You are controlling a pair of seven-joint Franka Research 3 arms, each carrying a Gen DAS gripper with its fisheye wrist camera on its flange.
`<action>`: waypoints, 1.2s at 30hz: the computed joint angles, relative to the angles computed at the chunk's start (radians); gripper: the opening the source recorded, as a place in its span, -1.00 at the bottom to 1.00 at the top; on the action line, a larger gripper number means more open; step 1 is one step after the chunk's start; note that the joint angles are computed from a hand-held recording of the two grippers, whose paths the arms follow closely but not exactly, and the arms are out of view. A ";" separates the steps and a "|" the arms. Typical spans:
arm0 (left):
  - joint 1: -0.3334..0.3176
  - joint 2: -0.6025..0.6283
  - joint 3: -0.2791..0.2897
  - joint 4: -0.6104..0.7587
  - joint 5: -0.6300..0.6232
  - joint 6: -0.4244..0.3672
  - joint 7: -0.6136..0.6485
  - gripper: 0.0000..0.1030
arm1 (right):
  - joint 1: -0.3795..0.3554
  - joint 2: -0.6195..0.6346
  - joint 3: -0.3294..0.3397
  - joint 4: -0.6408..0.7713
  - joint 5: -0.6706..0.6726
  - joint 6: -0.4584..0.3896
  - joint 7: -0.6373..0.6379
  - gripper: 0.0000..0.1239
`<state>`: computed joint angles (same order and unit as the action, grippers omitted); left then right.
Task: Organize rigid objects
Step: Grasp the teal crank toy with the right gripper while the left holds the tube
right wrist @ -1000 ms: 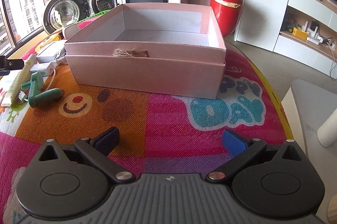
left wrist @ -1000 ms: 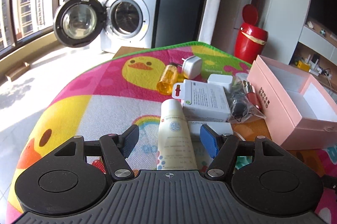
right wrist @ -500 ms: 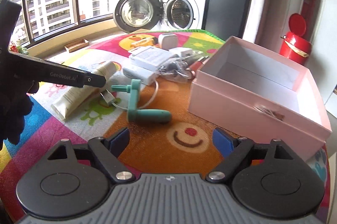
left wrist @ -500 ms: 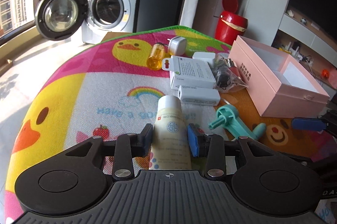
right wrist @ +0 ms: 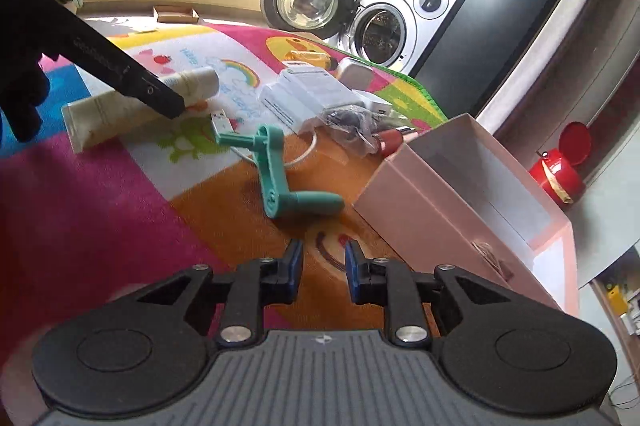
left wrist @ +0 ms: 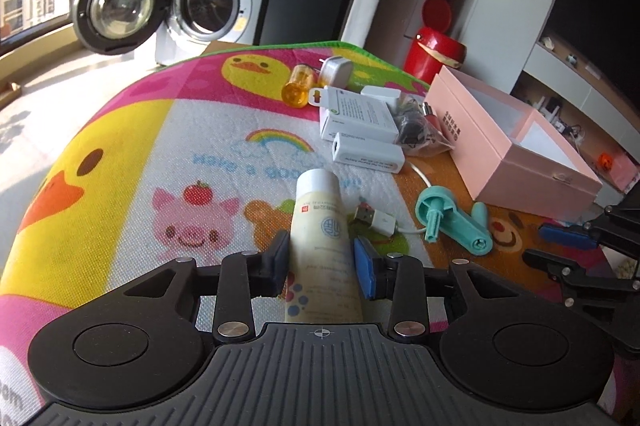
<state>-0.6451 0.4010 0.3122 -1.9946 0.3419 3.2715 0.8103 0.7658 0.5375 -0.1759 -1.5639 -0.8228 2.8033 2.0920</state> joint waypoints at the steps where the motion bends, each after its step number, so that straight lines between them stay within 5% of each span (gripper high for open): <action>1: -0.056 0.004 0.057 -0.004 0.015 0.005 0.008 -0.26 | 0.053 -0.013 -0.066 -0.020 -0.082 -0.034 0.077 -0.47; 3: -0.156 0.019 0.157 -0.009 0.017 0.016 0.014 -0.26 | 0.078 -0.045 -0.102 -0.059 -0.162 -0.080 0.195 0.11; 6: -0.250 0.042 0.251 -0.011 -0.017 0.020 0.024 -0.25 | -0.005 -0.091 -0.032 -0.098 -0.059 0.002 0.298 0.39; 9: -0.278 0.049 0.277 -0.014 -0.056 0.023 0.032 -0.30 | -0.078 -0.058 0.056 -0.045 0.115 0.066 0.335 0.48; 14: -0.333 0.065 0.327 -0.029 -0.123 0.042 0.057 -0.40 | -0.090 0.125 0.131 0.252 0.414 -0.080 0.300 0.48; 19: -0.273 0.052 0.260 -0.044 -0.182 0.083 0.100 -0.41 | 0.056 0.310 -0.050 0.533 0.318 -0.212 0.291 0.48; 24: -0.166 0.031 0.144 -0.067 -0.224 0.137 0.129 -0.42 | 0.080 0.226 -0.056 0.383 0.225 -0.228 0.249 0.48; 27: -0.193 0.032 0.161 -0.063 -0.267 0.118 0.179 -0.42 | 0.082 0.160 -0.055 0.273 0.181 -0.242 0.293 0.48; 31: -0.209 0.014 0.164 -0.055 -0.288 0.054 0.261 -0.42 | -0.006 0.077 0.028 0.143 0.242 -0.105 0.325 0.48; 34: -0.079 -0.022 0.034 -0.057 -0.268 0.031 0.237 -0.42 | -0.030 0.100 0.052 0.185 0.329 -0.098 0.322 0.48; 36: -0.102 -0.028 0.062 -0.060 -0.272 0.036 0.226 -0.42 | -0.013 0.156 0.032 0.280 0.343 -0.135 0.335 0.48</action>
